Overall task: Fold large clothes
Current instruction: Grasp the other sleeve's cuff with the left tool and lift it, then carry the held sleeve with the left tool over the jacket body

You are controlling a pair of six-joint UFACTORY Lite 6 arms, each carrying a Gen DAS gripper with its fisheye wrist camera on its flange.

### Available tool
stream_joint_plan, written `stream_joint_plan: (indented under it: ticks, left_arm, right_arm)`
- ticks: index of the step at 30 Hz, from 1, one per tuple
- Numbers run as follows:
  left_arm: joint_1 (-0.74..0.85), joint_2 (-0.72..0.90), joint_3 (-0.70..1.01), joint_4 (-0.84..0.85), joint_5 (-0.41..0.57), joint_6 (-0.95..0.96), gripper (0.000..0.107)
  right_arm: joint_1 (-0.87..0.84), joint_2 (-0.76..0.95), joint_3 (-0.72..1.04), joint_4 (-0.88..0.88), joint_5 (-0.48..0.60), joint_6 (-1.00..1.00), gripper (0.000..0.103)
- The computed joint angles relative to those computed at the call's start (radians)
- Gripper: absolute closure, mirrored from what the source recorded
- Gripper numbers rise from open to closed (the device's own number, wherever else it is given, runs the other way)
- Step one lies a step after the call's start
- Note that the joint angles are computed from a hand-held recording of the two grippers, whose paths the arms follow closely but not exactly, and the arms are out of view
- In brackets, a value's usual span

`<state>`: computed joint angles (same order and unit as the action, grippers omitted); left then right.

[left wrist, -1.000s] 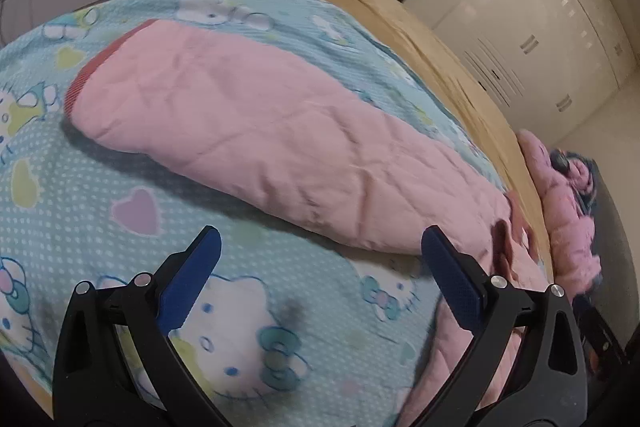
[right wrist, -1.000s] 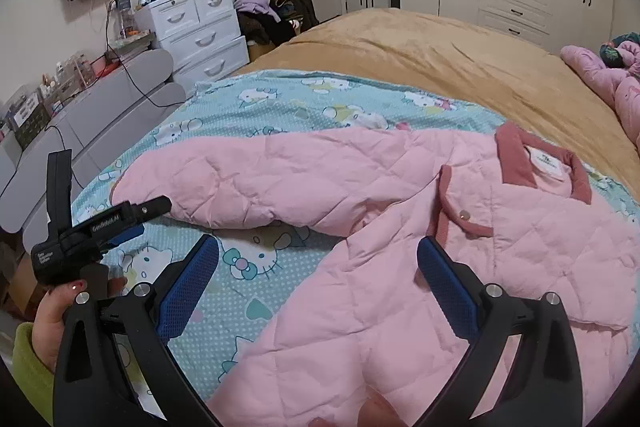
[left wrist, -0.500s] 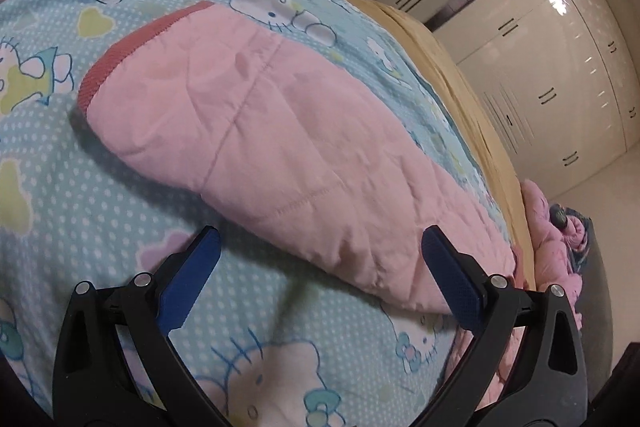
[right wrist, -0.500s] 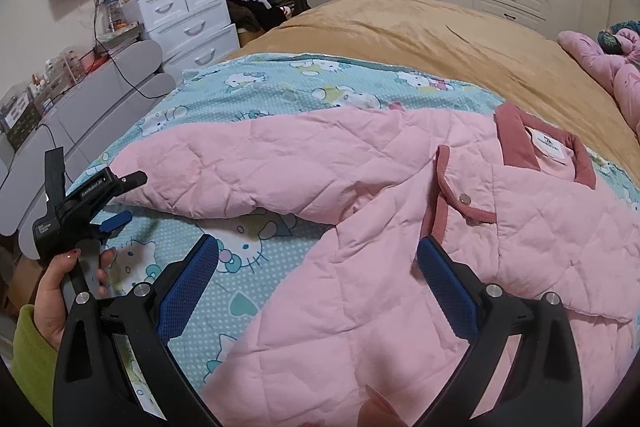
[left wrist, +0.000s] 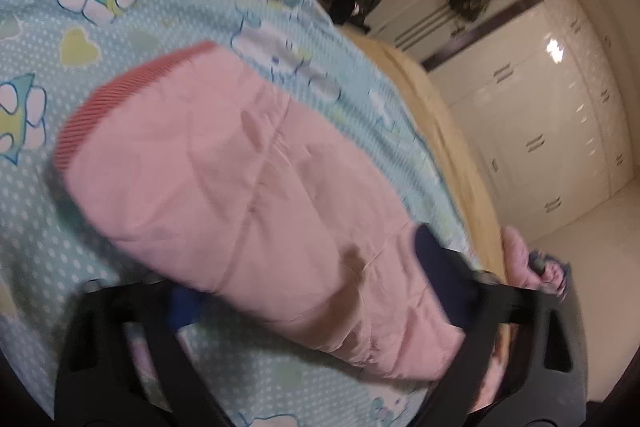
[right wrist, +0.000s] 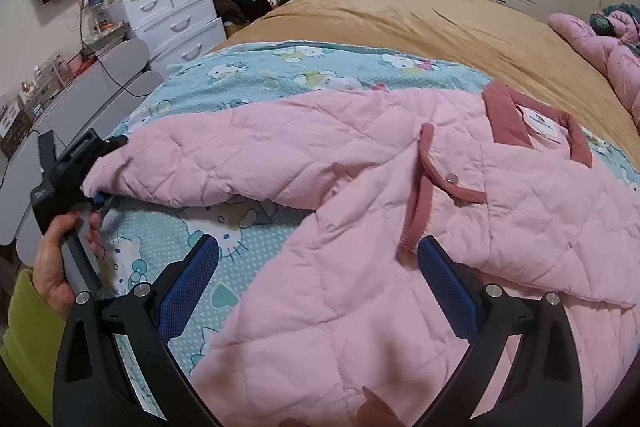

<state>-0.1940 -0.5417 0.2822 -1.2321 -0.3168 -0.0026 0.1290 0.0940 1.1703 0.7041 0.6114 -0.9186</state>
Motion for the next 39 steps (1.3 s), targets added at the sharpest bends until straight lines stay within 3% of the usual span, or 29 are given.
stream_joint_plan:
  ticks: [2, 4, 7, 10, 16, 24, 32, 39]
  left_arm:
    - [-0.004, -0.059, -0.003, -0.1, -0.025, 0.106, 0.079]
    - [0.031, -0.133, -0.002, -0.079, 0.001, 0.128, 0.085]
    - [0.018, -0.16, 0.077, -0.249, -0.002, 0.369, 0.088]
    - [-0.075, -0.133, 0.197, -0.396, -0.088, 0.573, 0.089]
    - [-0.307, 0.045, 0.514, -0.482, -0.292, 0.796, 0.089]
    - [-0.527, 0.306, 0.906, -0.502, -0.452, 0.961, 0.089]
    - [-0.663, 0.558, 1.221, -0.517, -0.51, 1.078, 0.089]
    - [-0.74, 0.845, 1.611, -0.607, -0.531, 1.285, 0.089]
  right_arm:
    - [-0.032, -0.006, -0.006, 0.028, 0.021, -0.025, 0.004]
    - [-0.057, -0.013, -0.012, 0.05, 0.039, -0.046, 0.004]
    - [-0.107, -0.022, -0.016, 0.075, 0.075, -0.074, 0.004]
    - [-0.169, -0.03, -0.01, 0.102, 0.118, -0.102, 0.004]
    - [-0.319, -0.041, 0.019, 0.154, 0.233, -0.167, 0.004]
    - [-0.509, -0.031, 0.062, 0.2, 0.372, -0.233, 0.004]
    - [-0.691, 0.033, 0.149, 0.229, 0.487, -0.276, 0.004]
    - [-0.83, 0.148, 0.269, 0.245, 0.575, -0.268, 0.004]
